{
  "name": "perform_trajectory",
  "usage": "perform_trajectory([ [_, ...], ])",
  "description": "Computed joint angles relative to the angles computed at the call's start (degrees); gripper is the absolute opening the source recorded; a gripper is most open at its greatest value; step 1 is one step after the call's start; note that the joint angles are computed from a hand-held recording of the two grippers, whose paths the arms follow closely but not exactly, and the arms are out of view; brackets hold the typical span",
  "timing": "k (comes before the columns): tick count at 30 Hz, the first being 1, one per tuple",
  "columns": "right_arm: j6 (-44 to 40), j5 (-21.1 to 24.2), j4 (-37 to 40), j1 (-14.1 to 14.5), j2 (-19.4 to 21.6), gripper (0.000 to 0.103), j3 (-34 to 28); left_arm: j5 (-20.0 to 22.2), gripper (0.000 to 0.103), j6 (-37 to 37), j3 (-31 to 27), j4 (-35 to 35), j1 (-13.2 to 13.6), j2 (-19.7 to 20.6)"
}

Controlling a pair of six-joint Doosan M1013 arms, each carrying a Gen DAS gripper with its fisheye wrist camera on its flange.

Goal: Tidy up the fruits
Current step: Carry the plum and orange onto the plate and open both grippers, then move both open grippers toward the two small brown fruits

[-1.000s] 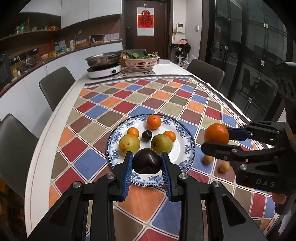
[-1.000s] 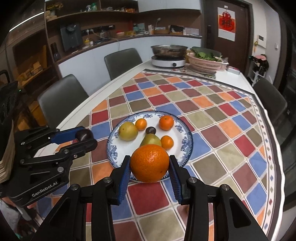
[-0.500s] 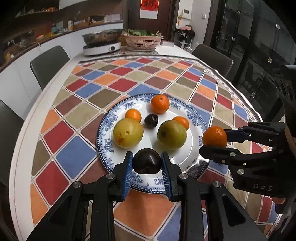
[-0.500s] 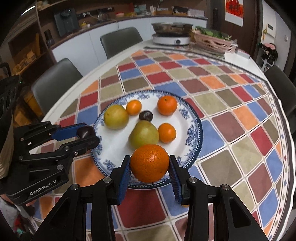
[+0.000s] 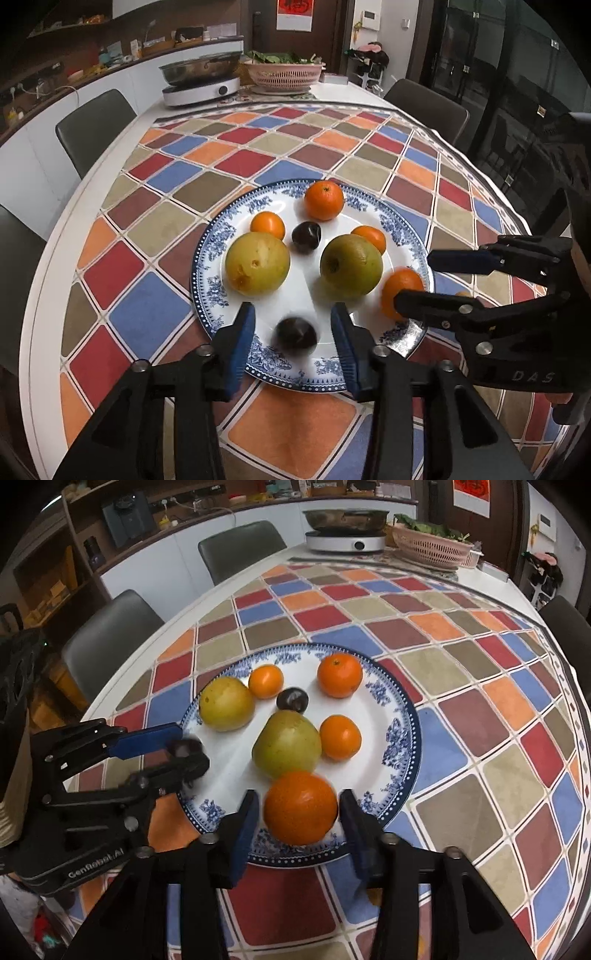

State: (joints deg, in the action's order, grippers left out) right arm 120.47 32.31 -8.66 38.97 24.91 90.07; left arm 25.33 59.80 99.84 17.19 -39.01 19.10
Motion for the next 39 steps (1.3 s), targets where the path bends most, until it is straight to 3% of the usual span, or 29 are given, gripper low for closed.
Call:
perform_trajectory([
  [11, 18.1, 1.0, -19.6, 2.6, -3.5, 0.054, 2.5, 1.5, 0.048, -18.3, 3.0, 19.4, -3.1, -4.4],
  [15, 22.9, 0.7, -24.2, 3.6, -5.4, 0.057, 4.2, 1.7, 0.061, -23.5, 4.1, 23.9, -4.3, -6.1],
  [17, 25.0, 0.6, -26.2, 4.1, -6.3, 0.064, 5.0, 2.0, 0.061, -25.4, 4.5, 25.4, -4.9, -6.8],
  [21, 30.5, 1.3, -31.8, 5.2, -8.0, 0.065, 6.7, 2.3, 0.07, -29.3, 5.4, 28.6, -6.2, -8.1],
  [32, 38.4, 2.9, -37.1, 6.9, -11.1, 0.065, 11.5, 3.9, 0.075, -31.4, 6.4, 31.8, -9.7, -8.9],
  [39, 38.4, 2.6, -35.6, 6.7, -11.8, 0.065, 14.1, 3.8, 0.075, -28.4, 6.4, 28.9, -10.9, -7.7],
])
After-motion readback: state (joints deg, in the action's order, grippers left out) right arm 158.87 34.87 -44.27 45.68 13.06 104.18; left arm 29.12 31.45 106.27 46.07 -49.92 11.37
